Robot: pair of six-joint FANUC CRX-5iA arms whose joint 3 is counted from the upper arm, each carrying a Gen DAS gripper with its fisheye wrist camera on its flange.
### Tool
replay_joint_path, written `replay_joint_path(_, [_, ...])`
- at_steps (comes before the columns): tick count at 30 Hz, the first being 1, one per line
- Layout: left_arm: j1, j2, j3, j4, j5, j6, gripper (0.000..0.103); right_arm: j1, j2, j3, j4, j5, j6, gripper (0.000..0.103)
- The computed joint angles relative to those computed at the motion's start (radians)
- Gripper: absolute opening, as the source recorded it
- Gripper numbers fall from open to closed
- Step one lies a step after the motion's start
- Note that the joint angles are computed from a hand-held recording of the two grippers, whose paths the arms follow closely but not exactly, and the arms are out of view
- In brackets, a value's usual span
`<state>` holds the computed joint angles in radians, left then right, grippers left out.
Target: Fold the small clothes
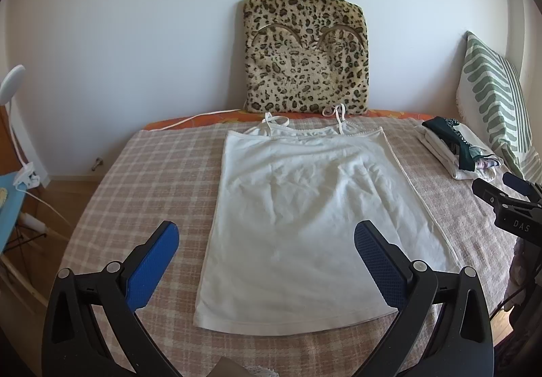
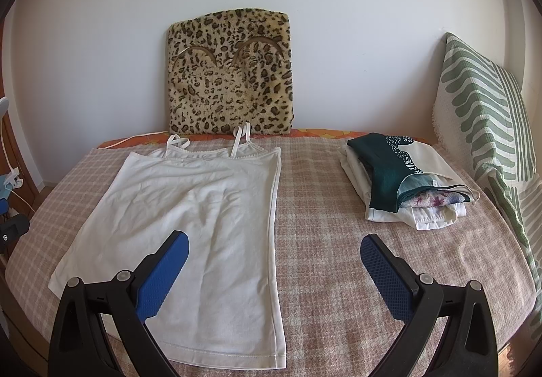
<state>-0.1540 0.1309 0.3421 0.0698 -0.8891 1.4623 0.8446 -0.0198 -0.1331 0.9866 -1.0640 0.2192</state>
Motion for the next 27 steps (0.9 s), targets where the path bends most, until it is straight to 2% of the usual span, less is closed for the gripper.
replay_joint_path(9, [0.014,0.004,0.000,0.006,-0.010,0.000,0.103,0.001,0.007,0.001,-0.005,0.008,-0.002,0.103])
replay_joint_path(15, [0.068,0.019,-0.021,0.123,-0.055,-0.037,0.103,-0.003,0.021,0.014,-0.010,0.016,0.005,0.103])
replay_joint_path(20, [0.059,-0.003,-0.050,0.072,-0.018,-0.051,0.102,-0.005,0.037,0.033,-0.008,0.034,0.016,0.103])
replay_joint_path(22, [0.075,-0.006,-0.073,0.112,-0.008,-0.087,0.098,-0.005,0.048,0.039,0.004,0.044,0.026,0.103])
replay_joint_path(24, [0.106,-0.011,-0.115,0.197,0.003,-0.126,0.089,-0.009,0.059,0.049,-0.006,0.060,0.047,0.103])
replay_joint_path(25, [0.123,-0.012,-0.136,0.245,0.006,-0.146,0.089,-0.009,0.065,0.055,-0.012,0.064,0.053,0.103])
replay_joint_path(27, [0.143,-0.006,-0.144,0.265,-0.007,-0.139,0.082,-0.013,0.079,0.073,-0.034,0.079,0.072,0.102])
